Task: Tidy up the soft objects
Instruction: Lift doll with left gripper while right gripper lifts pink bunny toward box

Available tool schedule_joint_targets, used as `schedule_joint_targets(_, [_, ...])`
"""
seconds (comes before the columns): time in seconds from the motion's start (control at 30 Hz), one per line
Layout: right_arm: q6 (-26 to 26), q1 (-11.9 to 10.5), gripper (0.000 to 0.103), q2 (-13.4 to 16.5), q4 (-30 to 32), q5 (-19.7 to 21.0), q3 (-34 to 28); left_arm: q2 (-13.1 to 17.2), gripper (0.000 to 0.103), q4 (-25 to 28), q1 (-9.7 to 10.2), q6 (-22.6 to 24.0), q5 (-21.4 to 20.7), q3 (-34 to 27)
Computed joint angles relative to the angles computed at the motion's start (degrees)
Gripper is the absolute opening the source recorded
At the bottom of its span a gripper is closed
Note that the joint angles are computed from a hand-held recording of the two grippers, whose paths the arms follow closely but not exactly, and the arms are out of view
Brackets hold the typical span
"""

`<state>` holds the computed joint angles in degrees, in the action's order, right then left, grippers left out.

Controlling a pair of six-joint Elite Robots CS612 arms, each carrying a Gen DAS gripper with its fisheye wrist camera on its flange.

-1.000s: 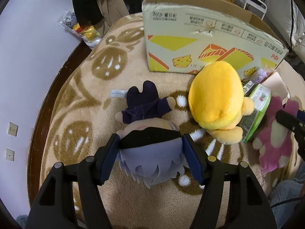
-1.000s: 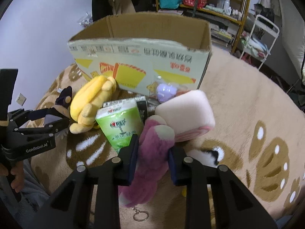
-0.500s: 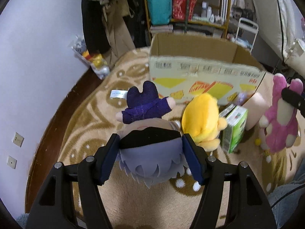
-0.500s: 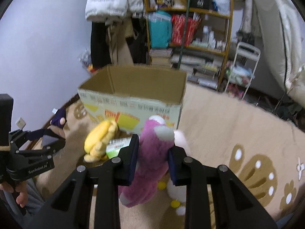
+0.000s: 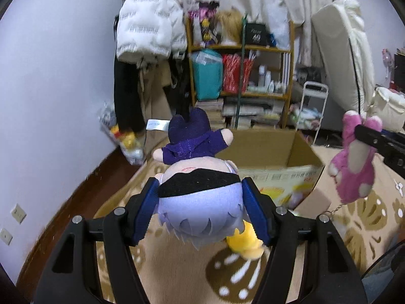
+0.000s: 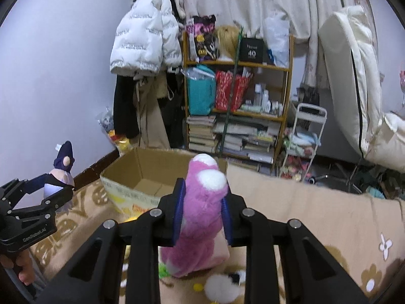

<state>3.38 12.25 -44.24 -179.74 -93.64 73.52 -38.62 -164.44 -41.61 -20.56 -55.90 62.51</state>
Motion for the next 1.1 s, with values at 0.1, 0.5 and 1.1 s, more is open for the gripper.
schedule_joint_targets(0.1, [-0.27, 0.10, 0.022, 0.84, -0.65, -0.16, -1.76, 1.06, 0.066, -4.39, -0.07, 3.35, 0.96, -1.75])
schedule_joint_targets(0.5, [-0.35, -0.56, 0.021, 6.18, -0.29, 3.08, -12.50, 8.25, 0.066, -0.07, 1.30, 10.78, 1.16, -16.10])
schedule_joint_targets(1.1, [3.92, -1.56, 0.021, 12.19, 8.67, 7.98, -19.31, 15.01, 0.068, 17.64, 3.11, 8.19, -7.74, -28.50])
